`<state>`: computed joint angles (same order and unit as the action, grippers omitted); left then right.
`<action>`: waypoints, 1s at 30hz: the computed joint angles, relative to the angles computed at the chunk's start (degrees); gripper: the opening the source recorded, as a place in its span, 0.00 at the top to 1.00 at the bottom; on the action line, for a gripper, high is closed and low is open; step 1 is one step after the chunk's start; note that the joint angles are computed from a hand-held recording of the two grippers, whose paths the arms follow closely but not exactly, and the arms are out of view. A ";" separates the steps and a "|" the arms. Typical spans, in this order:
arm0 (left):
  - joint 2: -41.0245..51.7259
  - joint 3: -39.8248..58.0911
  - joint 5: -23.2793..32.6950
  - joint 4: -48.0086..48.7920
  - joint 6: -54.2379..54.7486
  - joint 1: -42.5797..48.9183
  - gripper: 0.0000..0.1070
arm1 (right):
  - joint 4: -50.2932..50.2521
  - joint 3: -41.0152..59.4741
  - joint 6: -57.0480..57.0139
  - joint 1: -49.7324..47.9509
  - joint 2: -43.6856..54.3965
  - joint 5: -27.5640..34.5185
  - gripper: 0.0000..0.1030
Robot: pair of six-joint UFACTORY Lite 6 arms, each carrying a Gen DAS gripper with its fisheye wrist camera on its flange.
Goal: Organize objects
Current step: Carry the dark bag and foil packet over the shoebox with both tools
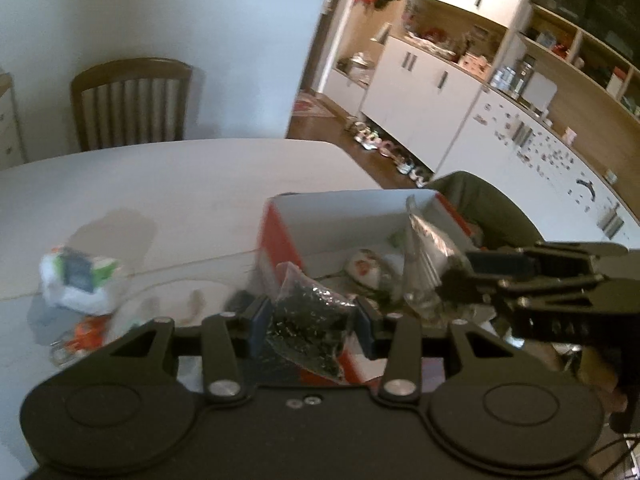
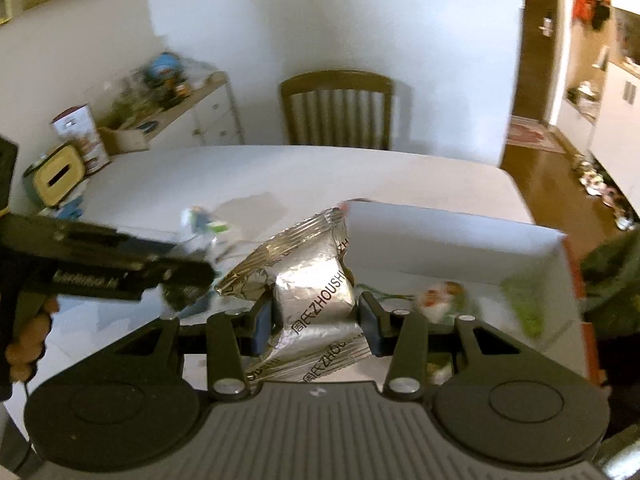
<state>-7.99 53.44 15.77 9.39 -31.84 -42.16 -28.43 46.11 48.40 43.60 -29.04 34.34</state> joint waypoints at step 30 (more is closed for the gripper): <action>53.06 54.60 15.28 9.20 -11.46 -12.29 0.60 | 54.06 -0.13 -76.74 -48.33 18.04 -11.77 0.57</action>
